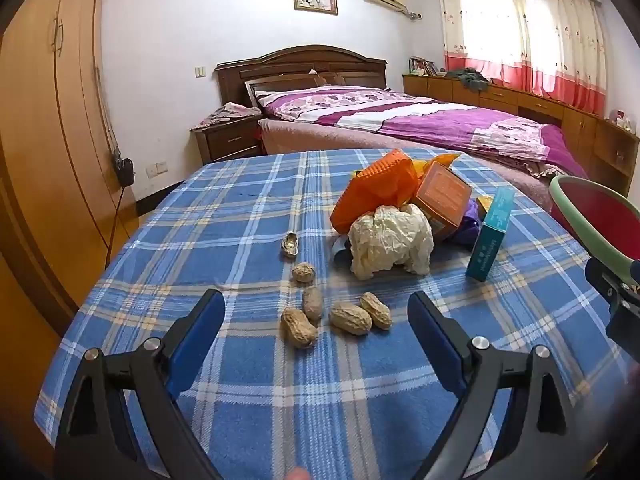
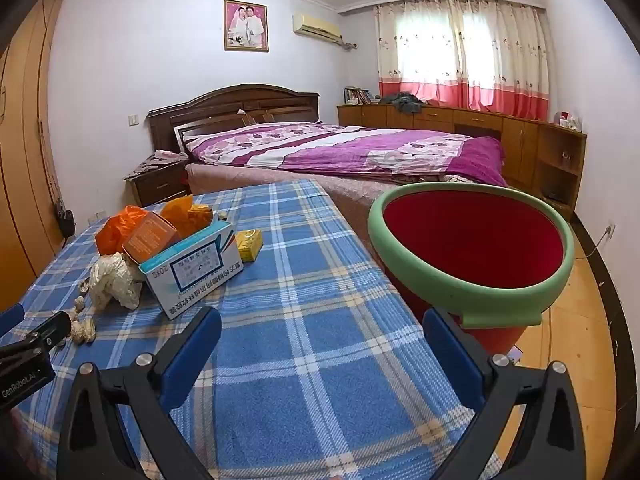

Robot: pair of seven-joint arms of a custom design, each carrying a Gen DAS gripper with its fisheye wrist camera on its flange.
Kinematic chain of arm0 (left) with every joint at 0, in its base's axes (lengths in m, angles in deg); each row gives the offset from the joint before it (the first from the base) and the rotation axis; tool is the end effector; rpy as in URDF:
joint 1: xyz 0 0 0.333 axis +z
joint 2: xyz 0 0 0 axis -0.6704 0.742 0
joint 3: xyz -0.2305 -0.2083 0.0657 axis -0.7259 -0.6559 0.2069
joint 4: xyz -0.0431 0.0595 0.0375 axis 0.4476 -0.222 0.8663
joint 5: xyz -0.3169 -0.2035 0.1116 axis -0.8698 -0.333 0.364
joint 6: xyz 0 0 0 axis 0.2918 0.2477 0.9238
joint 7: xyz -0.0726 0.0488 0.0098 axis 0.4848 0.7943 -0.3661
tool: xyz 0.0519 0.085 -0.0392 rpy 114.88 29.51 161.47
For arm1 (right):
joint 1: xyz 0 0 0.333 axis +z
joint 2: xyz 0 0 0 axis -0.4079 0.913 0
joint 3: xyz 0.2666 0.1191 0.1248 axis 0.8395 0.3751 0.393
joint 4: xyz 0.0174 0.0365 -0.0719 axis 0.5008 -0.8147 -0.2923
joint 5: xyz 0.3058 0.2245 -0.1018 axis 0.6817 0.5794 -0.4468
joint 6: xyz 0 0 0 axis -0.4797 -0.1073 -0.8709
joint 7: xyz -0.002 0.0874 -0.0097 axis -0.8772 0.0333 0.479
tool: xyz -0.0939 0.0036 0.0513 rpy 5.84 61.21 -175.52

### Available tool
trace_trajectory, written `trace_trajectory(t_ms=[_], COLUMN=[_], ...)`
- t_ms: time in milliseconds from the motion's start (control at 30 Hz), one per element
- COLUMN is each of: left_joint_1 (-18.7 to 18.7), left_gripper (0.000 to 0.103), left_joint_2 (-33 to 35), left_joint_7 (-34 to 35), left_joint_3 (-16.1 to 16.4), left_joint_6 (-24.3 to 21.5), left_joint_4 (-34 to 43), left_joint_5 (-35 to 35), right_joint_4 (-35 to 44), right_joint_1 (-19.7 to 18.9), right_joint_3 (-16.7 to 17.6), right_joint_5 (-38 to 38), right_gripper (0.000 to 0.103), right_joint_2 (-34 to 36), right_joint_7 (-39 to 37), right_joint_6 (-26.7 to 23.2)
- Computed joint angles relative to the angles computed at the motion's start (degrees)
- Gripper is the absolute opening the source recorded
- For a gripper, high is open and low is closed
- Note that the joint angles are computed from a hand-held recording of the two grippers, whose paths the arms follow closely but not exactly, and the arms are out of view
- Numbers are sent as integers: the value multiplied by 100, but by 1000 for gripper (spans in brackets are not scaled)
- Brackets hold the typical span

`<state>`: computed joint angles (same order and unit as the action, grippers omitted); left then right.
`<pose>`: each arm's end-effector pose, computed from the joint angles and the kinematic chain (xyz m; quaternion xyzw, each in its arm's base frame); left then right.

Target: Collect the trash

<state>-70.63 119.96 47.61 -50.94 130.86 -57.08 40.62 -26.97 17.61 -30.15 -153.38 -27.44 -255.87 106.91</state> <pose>0.6969 -0.3142 0.3381 -0.5933 0.6442 -0.3213 0.3602 0.6376 0.4231 0.3586 -0.5289 0.6818 -0.3848 0.3277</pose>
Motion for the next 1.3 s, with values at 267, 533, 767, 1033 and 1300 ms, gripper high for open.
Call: trace_trajectory(t_ms=[267, 533, 767, 1033, 1300], left_joint_1=[55, -22, -52, -66, -68], left_gripper=[93, 93, 93, 93, 93], left_joint_2=[-93, 51, 55, 59, 62], left_joint_7=[236, 362, 367, 370, 388], left_joint_3=[-73, 30, 79, 99, 103], left_joint_6=[119, 2, 29, 35, 41], left_joint_4=[-144, 43, 38, 36, 37], left_joint_5=[-165, -401, -431, -448, -471], right_joint_4=[45, -30, 19, 48, 41], right_joint_1=[-12, -13, -17, -20, 8], right_joint_3=[21, -8, -3, -13, -11], right_joint_5=[118, -10, 40, 61, 87], right_gripper=[103, 103, 103, 103, 103], right_joint_2=[22, -16, 16, 40, 25], right_joint_7=[-13, 68, 24, 0, -27], right_joint_6=[-41, 66, 60, 66, 31])
